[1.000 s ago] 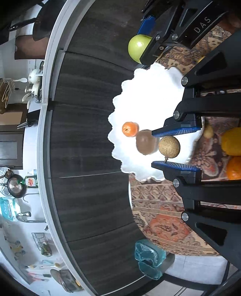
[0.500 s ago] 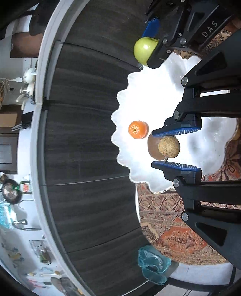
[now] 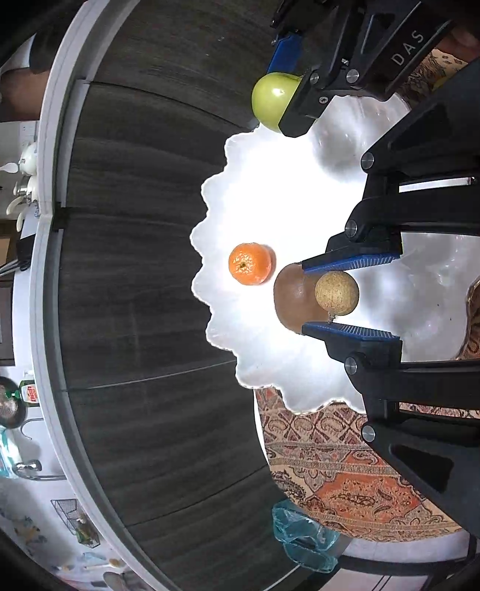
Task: Organize fruits
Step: 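Open both tools to release the fruits into the bowl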
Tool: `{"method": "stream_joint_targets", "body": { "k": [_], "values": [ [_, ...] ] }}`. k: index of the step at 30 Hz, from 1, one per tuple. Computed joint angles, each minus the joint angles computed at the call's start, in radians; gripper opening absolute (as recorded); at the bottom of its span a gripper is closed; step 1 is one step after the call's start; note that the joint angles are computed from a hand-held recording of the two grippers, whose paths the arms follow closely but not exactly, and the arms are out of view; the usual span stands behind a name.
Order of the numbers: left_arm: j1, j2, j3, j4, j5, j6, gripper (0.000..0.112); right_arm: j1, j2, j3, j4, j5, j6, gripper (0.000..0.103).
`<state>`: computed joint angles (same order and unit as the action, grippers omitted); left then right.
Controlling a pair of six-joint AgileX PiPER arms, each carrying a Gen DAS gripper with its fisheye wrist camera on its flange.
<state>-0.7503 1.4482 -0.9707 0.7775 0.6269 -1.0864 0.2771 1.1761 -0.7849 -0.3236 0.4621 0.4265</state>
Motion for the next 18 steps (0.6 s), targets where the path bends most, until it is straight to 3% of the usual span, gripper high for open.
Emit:
{"method": "stream_joint_targets", "body": {
  "k": [4, 6, 8, 10, 12, 18],
  "values": [
    [-0.003, 0.008, -0.005, -0.007, 0.010, 0.010, 0.035, -0.010, 0.005, -0.004, 0.044, 0.005, -0.049, 0.050],
    [-0.009, 0.002, 0.001, 0.002, 0.016, -0.001, 0.054, -0.008, 0.003, -0.003, 0.046, 0.007, -0.051, 0.050],
    [-0.021, -0.012, 0.011, 0.038, 0.030, -0.039, 0.062, -0.005, -0.001, -0.002, 0.032, 0.009, -0.037, 0.050],
    [-0.032, -0.023, 0.014, 0.063, 0.050, -0.060, 0.064, 0.012, -0.015, 0.005, -0.028, 0.010, 0.025, 0.059],
    [-0.036, -0.037, 0.020, 0.071, 0.062, -0.073, 0.076, 0.052, -0.037, 0.011, -0.172, 0.032, 0.169, 0.081],
    [-0.075, -0.109, 0.048, 0.107, 0.113, -0.126, 0.093, 0.171, -0.100, -0.007, -0.396, 0.157, 0.380, 0.086]
  ]
}}
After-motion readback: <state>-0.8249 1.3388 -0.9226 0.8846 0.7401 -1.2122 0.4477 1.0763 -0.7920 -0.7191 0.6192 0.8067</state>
